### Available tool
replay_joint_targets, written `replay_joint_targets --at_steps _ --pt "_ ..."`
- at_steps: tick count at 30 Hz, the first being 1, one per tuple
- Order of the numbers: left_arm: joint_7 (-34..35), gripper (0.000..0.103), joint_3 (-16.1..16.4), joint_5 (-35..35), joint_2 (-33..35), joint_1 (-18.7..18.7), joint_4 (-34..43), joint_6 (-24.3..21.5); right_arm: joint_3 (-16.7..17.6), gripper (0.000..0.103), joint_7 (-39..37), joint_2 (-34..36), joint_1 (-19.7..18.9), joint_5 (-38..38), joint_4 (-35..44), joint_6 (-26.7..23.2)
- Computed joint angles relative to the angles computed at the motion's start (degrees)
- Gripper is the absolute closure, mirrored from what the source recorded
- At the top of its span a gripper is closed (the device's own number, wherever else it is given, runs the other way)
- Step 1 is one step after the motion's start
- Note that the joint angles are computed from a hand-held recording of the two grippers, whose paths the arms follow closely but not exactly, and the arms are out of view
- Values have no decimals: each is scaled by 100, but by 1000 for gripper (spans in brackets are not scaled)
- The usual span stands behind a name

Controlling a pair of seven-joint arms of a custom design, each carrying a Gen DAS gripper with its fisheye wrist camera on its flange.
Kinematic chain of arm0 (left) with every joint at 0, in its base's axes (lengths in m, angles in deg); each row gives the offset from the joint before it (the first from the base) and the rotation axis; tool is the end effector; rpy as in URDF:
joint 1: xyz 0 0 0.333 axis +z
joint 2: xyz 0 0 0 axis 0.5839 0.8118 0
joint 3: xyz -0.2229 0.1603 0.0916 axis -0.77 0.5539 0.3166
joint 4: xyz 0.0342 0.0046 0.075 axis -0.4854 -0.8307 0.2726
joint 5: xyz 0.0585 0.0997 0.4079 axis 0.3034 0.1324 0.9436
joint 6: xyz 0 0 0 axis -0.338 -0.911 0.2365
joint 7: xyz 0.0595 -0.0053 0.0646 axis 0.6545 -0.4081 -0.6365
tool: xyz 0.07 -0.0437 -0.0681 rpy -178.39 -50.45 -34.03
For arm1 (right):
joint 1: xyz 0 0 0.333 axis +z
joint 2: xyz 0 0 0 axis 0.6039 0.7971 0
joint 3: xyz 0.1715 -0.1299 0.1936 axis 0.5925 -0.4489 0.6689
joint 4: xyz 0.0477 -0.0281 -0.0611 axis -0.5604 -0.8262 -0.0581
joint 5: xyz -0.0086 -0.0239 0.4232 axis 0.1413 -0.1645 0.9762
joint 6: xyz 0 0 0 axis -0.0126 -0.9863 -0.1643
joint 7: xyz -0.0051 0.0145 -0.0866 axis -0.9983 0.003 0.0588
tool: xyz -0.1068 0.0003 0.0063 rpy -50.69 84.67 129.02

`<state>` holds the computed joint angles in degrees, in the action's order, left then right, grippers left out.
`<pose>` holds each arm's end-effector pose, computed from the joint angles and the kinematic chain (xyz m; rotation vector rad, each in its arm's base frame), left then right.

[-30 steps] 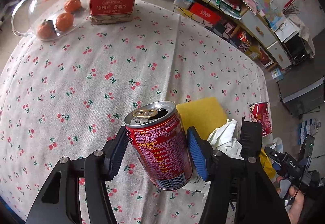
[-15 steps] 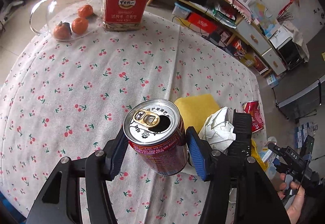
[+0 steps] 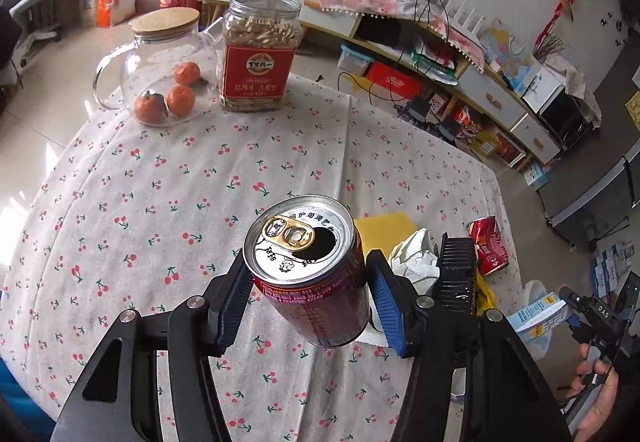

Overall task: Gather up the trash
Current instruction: 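Carry can and carton over the white bucket and open both tools to drop them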

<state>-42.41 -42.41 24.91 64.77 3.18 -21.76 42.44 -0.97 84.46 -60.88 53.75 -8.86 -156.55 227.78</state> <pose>0.3334 -0.4730 0.5774 -2.4673 0.9540 -0.7083 0.5355 0.1961 0.5463 -1.8130 1.6529 -0.0761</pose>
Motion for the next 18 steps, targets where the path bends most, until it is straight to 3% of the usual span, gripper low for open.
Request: replay_joint_targets --at_steps 9,18 --pt "173 44 -57 621 554 -205 873 -434 -128 43 -252 -330 -65 189 -202 290" --pt "900 44 269 1212 1810 -864 2585 -784 -252 43 -331 -496 -280 179 -294 450"
